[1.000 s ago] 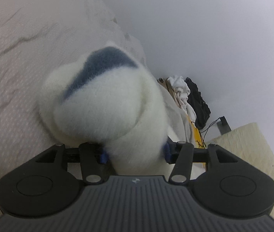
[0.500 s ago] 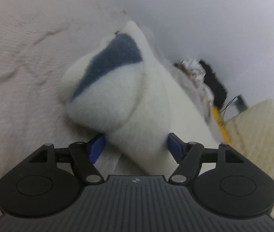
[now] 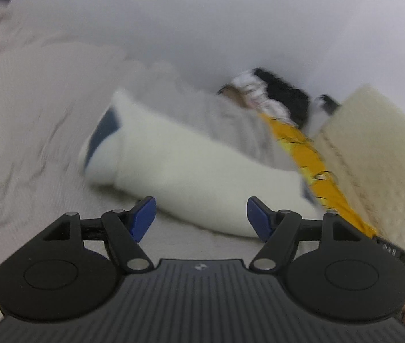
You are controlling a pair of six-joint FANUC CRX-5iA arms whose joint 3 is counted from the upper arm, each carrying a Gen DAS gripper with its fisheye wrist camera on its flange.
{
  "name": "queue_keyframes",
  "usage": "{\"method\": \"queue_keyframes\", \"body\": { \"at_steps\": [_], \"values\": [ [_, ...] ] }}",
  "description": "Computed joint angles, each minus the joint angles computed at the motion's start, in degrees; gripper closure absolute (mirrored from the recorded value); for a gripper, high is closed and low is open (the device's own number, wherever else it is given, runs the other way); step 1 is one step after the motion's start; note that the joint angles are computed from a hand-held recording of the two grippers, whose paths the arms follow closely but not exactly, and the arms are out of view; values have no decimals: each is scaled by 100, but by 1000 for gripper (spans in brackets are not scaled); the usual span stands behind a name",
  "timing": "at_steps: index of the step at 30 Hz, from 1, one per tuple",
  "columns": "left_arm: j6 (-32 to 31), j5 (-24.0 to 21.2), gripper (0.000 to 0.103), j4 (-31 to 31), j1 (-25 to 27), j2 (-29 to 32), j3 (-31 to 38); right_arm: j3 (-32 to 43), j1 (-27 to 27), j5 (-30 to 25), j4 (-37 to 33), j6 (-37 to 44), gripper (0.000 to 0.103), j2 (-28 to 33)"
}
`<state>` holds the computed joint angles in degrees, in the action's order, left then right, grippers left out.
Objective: Fold large clothes
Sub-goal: 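Open both grippers and release the rolled sweater on the bed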
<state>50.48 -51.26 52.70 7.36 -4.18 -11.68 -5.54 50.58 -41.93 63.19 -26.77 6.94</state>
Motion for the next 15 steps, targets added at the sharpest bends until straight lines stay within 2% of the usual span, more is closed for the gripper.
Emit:
{"method": "queue_keyframes", "body": {
  "at_steps": [2,9,15],
  "values": [
    [-372,-108,28,140,62,-330,-77,168,190,-269,118,317,46,-36],
    [-666,-566,28,299,348,-1218,-238,412,886,-849,453,623,46,-284],
    [-1313,-1003,26,521,805,-2025,-683,635,1505,-1587,631,1150,46,-226]
  ]
}}
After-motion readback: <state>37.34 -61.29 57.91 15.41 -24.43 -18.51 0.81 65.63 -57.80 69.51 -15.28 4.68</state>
